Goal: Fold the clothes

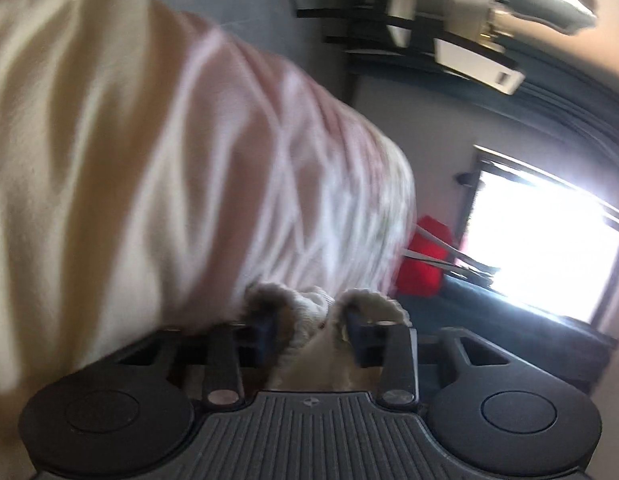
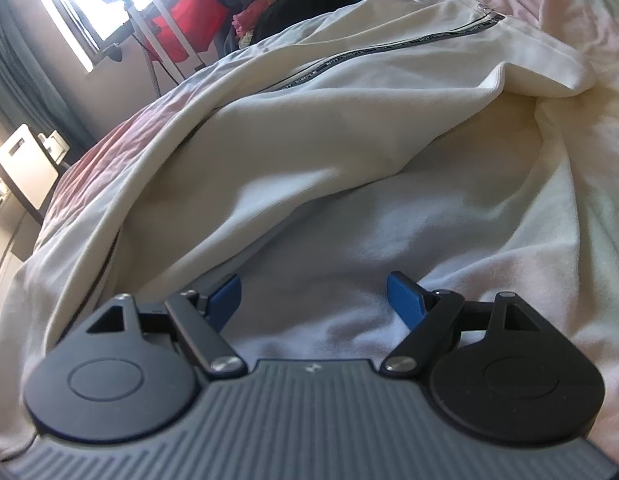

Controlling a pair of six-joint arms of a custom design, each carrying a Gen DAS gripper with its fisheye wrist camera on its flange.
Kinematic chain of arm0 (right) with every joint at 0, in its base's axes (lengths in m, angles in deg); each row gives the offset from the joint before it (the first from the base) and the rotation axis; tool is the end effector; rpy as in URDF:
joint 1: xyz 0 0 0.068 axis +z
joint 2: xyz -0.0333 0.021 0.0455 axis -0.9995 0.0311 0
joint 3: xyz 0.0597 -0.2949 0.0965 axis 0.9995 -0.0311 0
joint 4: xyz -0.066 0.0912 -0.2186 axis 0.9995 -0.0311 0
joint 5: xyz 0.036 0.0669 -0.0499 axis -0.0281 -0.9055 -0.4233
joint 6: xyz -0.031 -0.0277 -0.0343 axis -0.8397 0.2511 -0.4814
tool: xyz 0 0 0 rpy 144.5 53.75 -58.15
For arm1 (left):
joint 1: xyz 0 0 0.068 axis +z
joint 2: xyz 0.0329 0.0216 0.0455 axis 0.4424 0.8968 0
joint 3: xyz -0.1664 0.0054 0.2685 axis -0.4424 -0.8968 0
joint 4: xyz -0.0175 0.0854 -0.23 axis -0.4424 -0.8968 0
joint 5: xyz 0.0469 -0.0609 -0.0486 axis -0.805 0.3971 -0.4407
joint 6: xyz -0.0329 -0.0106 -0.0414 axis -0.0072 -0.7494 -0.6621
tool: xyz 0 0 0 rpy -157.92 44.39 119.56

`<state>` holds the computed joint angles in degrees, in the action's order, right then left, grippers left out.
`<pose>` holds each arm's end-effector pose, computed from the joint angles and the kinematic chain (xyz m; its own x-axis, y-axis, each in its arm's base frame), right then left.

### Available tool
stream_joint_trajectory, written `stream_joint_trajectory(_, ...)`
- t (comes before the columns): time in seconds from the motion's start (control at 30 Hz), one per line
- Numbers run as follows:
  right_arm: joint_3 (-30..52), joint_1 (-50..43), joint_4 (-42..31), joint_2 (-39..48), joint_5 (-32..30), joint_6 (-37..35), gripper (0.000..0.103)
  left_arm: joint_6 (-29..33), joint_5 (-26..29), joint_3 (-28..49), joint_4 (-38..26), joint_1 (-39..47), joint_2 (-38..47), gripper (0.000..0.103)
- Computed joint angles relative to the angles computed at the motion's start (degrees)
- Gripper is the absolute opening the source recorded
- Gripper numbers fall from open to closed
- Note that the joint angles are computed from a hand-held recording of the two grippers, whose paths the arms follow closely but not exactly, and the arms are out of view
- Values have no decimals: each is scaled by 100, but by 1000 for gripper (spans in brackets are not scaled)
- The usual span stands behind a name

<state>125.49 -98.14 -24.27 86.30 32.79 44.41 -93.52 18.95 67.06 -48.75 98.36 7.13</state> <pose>0.3698 -0.0494 0.2175 -0.7628 0.2352 -0.6024 -0.0282 0.9186 0.3943 0.0697 0.1144 0.1648 0.1336 -0.9413 0.3099 -0.3562 -0.3375 -0.8714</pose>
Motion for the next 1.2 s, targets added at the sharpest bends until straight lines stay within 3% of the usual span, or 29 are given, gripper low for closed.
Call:
stream_joint_trajectory(0.1, -9, 25, -9, -13, 44, -1, 82, 919, 103, 387, -935, 303, 57, 19)
stream_joint_trajectory(0.17, -33, 27, -16, -39, 58, -17, 82, 1066, -71, 549, -999, 167, -99, 18)
stream_joint_trajectory(0.3, -63, -26, -34, -75, -2, 57, 82, 1416, -1039, 1276, -1333, -447, -884, 15)
stream_joint_trajectory(0.4, -104, -58, 54, -107, -13, 133, 82, 1250, -2141, 2216, -1160, -1428, -745, 14)
stream_joint_trajectory(0.6, -296, -28, 755, -173, 8, 333, 82, 1788, -4720, 4923, -1478, -3565, 855, 14)
stream_joint_trajectory(0.7, -335, 60, 1140, -109, 144, 355, 82, 1697, -6078, 6049, -1538, -4608, 2013, 15)
stream_joint_trajectory(0.83, -324, 250, 1560, 144, 388, 237, 82, 1584, -6997, 7540, -2262, -5129, 3610, 16)
stream_joint_trajectory(0.93, -433, 398, 2053, 320, 554, 76, 82, 1520, -7339, 7185, -1834, -5179, 3881, 26)
stream_joint_trajectory(1.0, -612, 491, 2602, 391, 680, -70, 82, 1686, -7489, 6727, -1428, -5131, 3834, 51)
stream_joint_trajectory(1.2, -1260, 662, 4292, 387, 1043, -325, 82, 2514, -7912, 5563, -1224, -5284, 2907, 82)
